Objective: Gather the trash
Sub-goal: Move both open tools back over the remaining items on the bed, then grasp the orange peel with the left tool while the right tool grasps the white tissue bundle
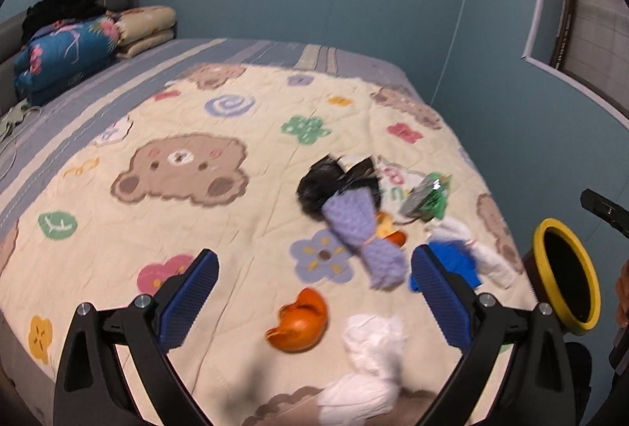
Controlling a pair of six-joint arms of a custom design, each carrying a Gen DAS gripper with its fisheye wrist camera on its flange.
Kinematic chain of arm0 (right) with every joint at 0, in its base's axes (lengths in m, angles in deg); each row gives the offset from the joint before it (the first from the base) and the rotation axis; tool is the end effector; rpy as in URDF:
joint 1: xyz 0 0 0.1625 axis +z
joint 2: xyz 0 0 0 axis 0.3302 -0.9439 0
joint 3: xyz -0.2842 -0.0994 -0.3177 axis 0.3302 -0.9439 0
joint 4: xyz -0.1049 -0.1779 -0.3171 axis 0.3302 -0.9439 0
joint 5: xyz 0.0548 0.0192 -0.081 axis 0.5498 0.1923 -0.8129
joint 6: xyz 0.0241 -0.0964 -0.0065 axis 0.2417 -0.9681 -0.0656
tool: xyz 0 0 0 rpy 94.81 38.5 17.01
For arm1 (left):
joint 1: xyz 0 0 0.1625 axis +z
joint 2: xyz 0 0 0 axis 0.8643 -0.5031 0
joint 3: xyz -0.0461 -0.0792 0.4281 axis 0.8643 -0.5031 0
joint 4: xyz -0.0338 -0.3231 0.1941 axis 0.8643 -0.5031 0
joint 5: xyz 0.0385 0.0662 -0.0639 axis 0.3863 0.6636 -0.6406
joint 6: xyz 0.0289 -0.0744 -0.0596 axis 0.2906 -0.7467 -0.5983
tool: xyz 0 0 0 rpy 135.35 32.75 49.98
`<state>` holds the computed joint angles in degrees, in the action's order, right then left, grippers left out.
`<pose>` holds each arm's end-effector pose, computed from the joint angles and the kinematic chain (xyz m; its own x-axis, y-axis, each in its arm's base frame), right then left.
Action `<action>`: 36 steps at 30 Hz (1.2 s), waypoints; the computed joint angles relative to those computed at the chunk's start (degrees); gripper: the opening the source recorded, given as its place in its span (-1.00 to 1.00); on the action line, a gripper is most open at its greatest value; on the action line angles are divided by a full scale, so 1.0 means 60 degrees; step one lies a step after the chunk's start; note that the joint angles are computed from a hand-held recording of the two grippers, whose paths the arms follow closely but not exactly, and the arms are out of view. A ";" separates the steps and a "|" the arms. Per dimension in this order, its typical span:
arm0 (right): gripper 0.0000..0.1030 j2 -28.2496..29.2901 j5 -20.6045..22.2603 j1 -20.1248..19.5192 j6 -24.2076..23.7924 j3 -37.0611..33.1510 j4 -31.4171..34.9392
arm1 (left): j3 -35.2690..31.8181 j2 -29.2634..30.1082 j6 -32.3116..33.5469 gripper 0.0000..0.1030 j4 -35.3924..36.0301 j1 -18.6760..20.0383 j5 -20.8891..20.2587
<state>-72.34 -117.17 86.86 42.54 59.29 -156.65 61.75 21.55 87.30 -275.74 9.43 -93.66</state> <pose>0.3042 -0.6987 0.0821 -0.7200 -0.3810 0.5801 -0.6756 0.5758 -0.4604 -0.0138 -0.6194 0.2932 -0.8005 -0.2243 -0.5558 0.3302 0.6088 -0.7213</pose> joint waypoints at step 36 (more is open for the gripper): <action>-0.36 0.2765 -0.2149 -0.0610 -0.0880 -0.3509 0.3476 | -0.0720 0.0936 -0.0870 0.70 0.1429 0.1374 -0.0957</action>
